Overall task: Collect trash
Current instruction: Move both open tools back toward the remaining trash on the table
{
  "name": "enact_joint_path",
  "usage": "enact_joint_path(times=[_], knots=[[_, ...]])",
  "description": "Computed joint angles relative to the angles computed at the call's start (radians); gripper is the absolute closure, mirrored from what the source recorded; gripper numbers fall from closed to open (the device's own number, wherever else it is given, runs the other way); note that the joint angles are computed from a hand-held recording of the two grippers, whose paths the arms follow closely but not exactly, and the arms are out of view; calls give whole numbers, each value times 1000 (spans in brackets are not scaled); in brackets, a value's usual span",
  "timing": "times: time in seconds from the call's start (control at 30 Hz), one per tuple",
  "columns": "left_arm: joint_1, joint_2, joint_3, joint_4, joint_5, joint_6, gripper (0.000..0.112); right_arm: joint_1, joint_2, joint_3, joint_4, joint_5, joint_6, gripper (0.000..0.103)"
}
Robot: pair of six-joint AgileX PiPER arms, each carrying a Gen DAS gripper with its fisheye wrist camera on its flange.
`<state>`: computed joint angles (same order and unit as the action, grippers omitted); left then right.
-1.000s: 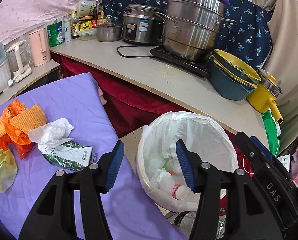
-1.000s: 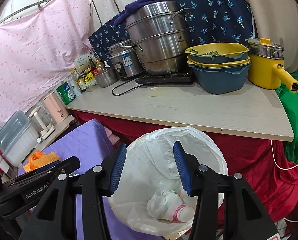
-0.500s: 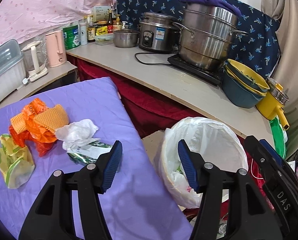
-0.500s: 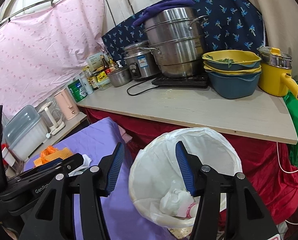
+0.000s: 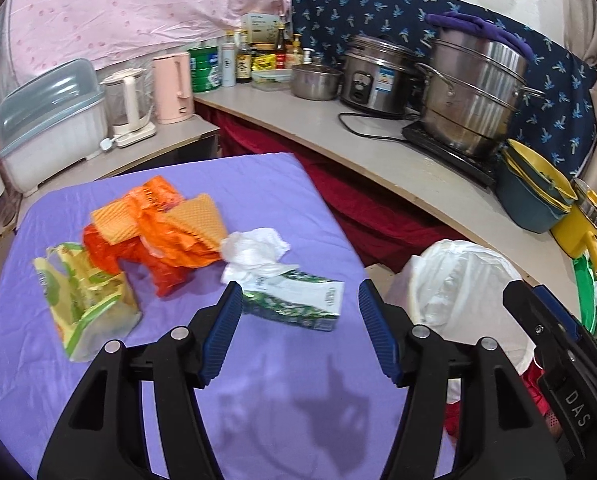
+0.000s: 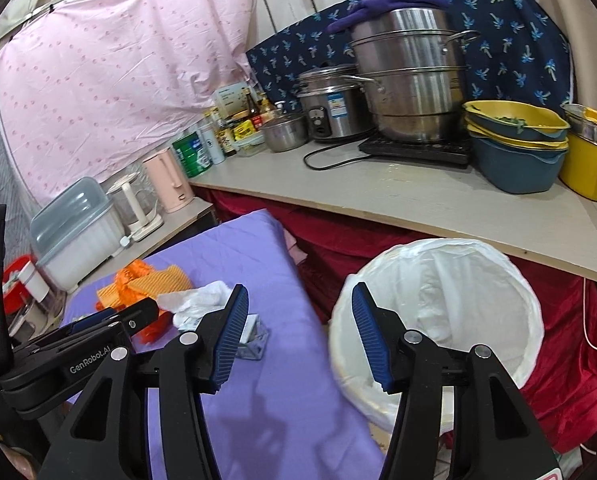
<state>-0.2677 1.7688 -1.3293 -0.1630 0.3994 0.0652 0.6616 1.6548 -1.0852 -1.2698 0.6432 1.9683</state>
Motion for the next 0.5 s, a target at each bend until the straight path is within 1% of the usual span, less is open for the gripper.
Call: enact_joint_path(times=[0.1, 0.17, 0.3, 0.37, 0.5], knots=[[47, -16, 34, -11, -12, 25, 54, 28, 43, -53, 23, 0, -30, 50], [85, -25, 55, -30, -18, 52, 49, 40, 66, -82, 39, -4, -50, 50], [168, -47, 107, -65, -41, 111, 45, 68, 125, -156, 79, -10, -100, 50], [198, -48, 118, -57, -42, 111, 43, 79, 150, -187, 97, -13, -119, 50], [277, -39, 126, -93, -32, 155, 41, 99, 206, -253, 136, -18, -162, 50]])
